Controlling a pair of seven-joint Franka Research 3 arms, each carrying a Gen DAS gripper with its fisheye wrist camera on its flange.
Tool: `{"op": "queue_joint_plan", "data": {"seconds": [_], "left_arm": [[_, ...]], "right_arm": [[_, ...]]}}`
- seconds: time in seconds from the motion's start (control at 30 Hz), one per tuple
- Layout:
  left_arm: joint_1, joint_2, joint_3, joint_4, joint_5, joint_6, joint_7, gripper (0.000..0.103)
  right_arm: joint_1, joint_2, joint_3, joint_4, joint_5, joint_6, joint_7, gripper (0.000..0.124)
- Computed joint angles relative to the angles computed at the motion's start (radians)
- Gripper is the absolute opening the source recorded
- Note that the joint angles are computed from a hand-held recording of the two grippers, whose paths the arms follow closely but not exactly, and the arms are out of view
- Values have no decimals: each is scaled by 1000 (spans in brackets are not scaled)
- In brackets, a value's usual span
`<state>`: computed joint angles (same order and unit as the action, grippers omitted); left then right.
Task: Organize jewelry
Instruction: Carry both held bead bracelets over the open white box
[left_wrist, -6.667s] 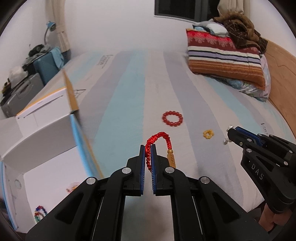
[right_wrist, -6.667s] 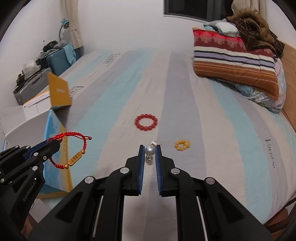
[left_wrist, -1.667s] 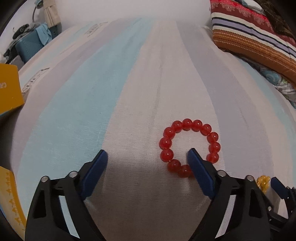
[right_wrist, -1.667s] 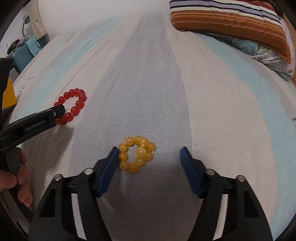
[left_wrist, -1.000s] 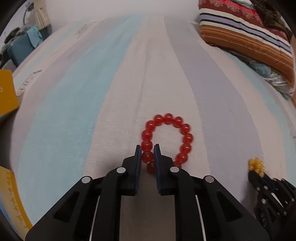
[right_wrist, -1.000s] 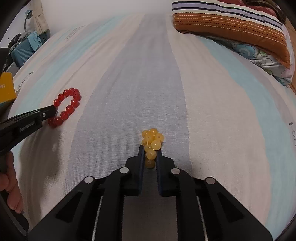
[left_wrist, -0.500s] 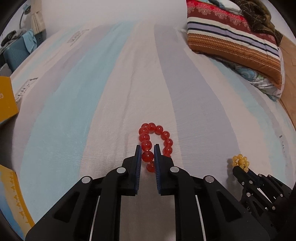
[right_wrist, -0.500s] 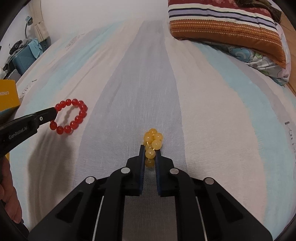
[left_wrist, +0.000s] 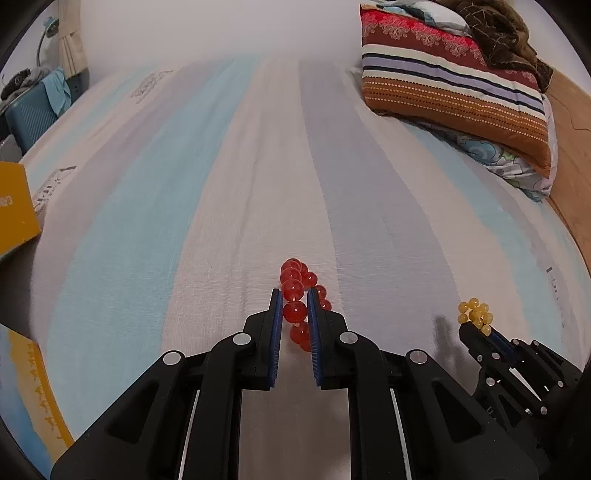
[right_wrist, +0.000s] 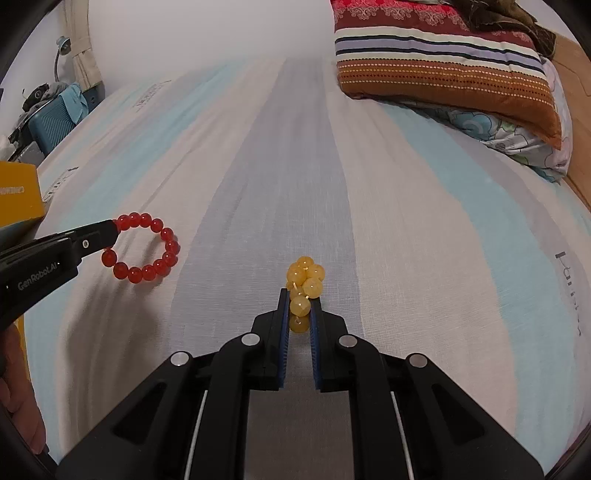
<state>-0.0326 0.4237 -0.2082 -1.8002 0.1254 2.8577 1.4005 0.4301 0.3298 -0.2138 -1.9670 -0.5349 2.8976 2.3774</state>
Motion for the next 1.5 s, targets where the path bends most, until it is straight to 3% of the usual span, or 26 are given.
{"op": "queue_joint_plan", "data": {"seconds": [0.23,0.57,1.07,1.5], "left_arm": [[-32,-57,37,-40,56,-12,-38,13],[-22,-206,44,-187,87,-2,-54,13],[-18,-455,69,-419,31,32,1,13],[-62,-647,165,-576,-147,25,166,13]], "right_arm": [[19,-43,-6,-21,-67,-23,56,9],[-35,-159,86,-81,-179,-87,145,9],[-142,-346,258,-196,-226,-158,200,9],[-152,-407,353,-214,-151,-185,173,9]]}}
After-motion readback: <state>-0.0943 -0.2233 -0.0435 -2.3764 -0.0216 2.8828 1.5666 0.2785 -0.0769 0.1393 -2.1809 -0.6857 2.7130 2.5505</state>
